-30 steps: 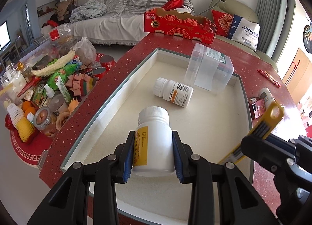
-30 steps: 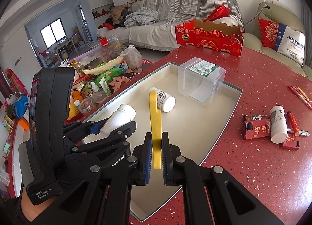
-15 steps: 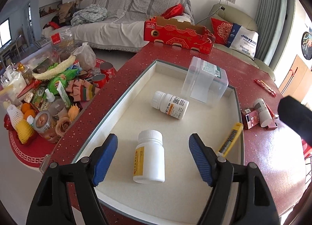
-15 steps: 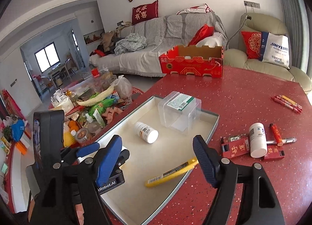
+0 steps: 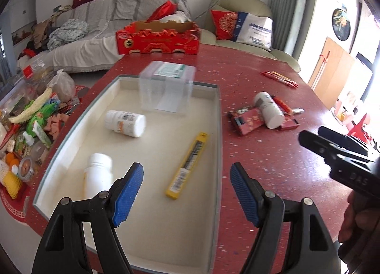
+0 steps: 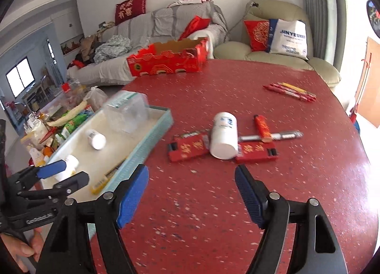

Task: Organize rigid objects
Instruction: 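Withdraw both open tools from the tray toward the red packs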

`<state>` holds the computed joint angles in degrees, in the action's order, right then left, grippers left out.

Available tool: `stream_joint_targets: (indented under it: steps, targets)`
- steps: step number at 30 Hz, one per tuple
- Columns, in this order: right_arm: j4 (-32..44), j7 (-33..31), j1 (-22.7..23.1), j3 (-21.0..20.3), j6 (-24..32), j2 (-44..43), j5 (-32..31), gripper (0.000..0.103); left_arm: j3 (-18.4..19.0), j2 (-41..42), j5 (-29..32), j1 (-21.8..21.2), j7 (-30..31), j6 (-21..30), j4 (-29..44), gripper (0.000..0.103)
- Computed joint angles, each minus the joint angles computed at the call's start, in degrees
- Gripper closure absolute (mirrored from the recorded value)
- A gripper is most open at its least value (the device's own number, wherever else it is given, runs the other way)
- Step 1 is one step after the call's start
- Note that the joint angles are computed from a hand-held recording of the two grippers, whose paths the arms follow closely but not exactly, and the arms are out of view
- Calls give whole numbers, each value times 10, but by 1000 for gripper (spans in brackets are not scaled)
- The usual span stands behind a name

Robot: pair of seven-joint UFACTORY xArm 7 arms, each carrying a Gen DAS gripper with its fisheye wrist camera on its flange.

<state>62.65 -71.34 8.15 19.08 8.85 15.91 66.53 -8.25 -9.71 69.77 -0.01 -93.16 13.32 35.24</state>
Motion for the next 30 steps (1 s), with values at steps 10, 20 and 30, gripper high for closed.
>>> stream_joint_targets:
  steps: [10,20,30]
  targets:
    - [58,140,-31,-51,38,72,-184,27,6,209,-52,-91,98,42,211,24]
    - [148,214,-76,-17,85,149,-295,27,65,306,-166,-120,217,44,303,24]
    - [177,217,-119,37,75,189,-327,27,121,323,-196,-158,315,-31,295,23]
